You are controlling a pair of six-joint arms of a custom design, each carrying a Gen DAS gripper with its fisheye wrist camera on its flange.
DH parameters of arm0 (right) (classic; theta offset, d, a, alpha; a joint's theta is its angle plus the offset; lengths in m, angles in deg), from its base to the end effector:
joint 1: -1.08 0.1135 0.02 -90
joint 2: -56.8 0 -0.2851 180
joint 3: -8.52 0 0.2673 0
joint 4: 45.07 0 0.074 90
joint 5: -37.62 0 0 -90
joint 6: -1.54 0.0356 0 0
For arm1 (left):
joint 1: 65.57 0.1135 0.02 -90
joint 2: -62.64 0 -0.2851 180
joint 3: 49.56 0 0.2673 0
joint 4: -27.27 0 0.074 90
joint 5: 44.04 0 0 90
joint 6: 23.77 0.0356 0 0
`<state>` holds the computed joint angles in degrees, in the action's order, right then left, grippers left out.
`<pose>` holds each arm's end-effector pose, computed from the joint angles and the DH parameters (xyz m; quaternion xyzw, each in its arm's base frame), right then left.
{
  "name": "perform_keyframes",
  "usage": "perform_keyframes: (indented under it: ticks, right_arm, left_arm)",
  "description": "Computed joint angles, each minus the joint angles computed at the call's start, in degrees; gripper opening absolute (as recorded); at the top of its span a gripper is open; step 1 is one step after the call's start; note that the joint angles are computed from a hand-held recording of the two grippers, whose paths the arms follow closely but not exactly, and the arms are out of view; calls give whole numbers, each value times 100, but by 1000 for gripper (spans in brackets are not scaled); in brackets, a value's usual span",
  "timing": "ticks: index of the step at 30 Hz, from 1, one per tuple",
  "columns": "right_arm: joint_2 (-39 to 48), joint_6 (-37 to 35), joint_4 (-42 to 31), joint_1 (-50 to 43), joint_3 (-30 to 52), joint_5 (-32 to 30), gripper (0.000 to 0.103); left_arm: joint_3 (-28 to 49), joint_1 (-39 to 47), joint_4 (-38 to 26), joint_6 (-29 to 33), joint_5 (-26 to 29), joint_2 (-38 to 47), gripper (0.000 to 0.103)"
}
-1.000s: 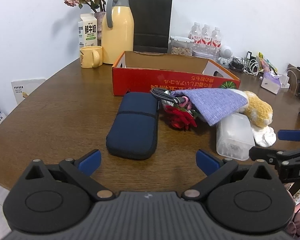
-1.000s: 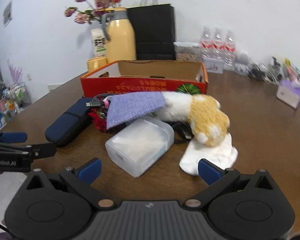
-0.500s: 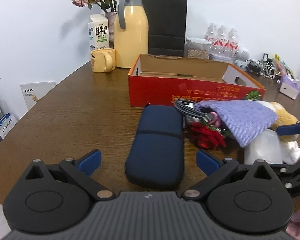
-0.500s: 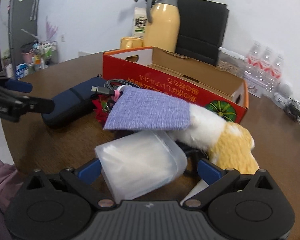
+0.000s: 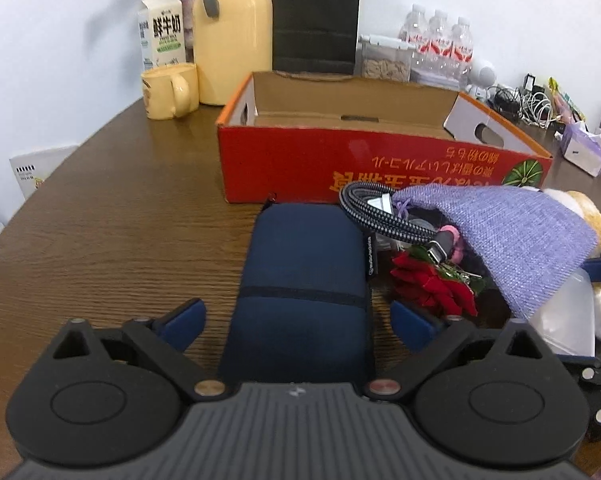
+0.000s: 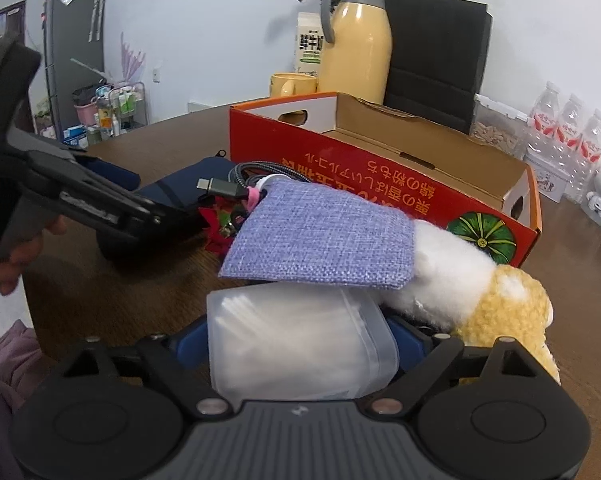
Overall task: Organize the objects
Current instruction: 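Grasp the navy glasses case with the left tool while the right tool grasps the translucent box, then lower the navy case into the cardboard box with the left tool while the right tool places the translucent box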
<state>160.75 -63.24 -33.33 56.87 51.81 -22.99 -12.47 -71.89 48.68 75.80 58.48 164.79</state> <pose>0.1768 0.2289 0.0780 -0.1529 0.8972 0.0398 0.4123 0.2689 -0.0375 0.0748 0.1688 0.8991 -0.0891 0.3939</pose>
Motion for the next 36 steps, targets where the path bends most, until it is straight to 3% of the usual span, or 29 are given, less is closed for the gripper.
perform_keyframes:
  ticks: [3,9,19,26,32,36]
  right_arm:
    - [44,240,64,78,-9,122,89]
    - [46,662,126,359,-87,390,89]
    - [-158,1537,-363,1014,-159,994,86]
    - [-420,1901,-677,1375,-185,1460,84]
    - [-860,1740,-767,1606,-227,1926,84]
    - [-1141,1162,-459,1360,-269,2078,84]
  left_arm:
    - [-54,5,108,-90,1,44,73]
    - [-354,126,487,-144,159,-42,65]
    - [-965,497,975,-49,458,-534,63]
    - [-1137,756,666,2,691,-1232,63]
    - [-1034,786,168,-45,841,-1965,63]
    - [-688,557,-107,-185,799,-2129,63]
